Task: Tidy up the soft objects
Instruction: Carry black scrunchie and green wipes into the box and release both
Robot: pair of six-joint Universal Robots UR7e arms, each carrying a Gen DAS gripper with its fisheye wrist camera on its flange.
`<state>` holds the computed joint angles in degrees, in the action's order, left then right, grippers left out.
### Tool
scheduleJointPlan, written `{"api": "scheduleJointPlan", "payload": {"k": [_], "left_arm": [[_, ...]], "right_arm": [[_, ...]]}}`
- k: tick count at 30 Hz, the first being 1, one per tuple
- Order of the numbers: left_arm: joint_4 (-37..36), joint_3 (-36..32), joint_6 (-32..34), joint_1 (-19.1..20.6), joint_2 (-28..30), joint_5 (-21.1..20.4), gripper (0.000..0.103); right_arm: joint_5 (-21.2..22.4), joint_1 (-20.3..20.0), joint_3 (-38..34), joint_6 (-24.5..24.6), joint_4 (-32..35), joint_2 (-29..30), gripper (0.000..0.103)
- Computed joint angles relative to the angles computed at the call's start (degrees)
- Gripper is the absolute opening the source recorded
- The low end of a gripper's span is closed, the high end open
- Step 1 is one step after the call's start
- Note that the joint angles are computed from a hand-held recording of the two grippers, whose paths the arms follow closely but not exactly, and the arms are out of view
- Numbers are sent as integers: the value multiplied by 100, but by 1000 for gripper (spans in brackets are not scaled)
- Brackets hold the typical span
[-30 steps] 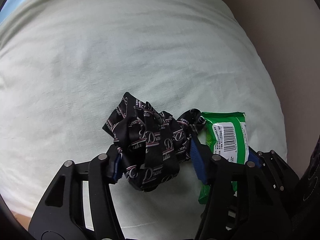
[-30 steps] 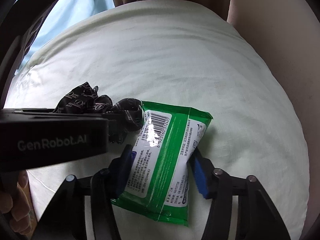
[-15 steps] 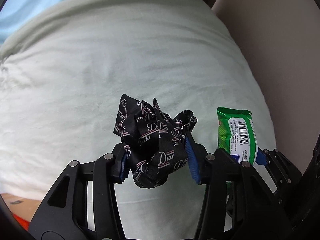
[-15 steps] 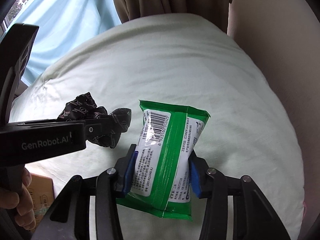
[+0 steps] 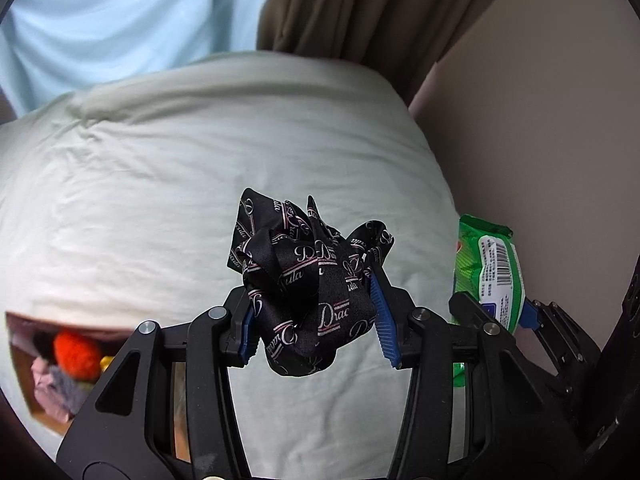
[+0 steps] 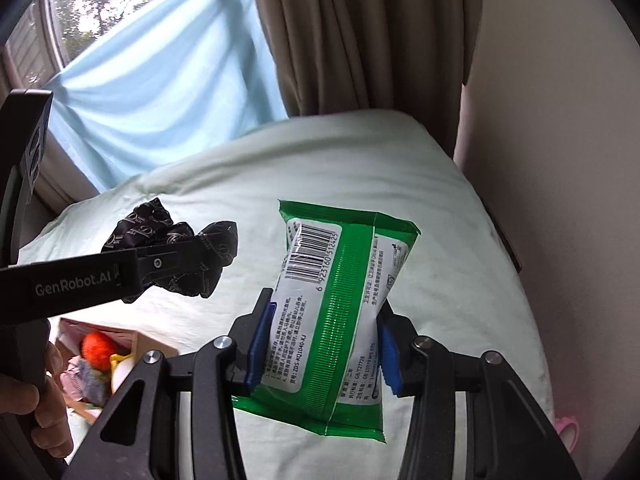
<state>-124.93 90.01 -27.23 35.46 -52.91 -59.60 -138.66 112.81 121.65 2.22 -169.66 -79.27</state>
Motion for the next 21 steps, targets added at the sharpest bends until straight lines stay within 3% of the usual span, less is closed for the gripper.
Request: {"api": "scheduleJointPlan", "payload": {"k": [9,15,21], "left_arm": [[789,455,-931,-459,-1526,476,44],[1390,703,-1027,-470,-2514,692,44],[2314,746,-913,-203,-3363,838,44]], "right_arm": [[-290,1303,-761,632,1415,49,43],[-262,1975,-1412,1046,1899,713,43],[-6,2361,-2055,1707,2147,1615,43]]}}
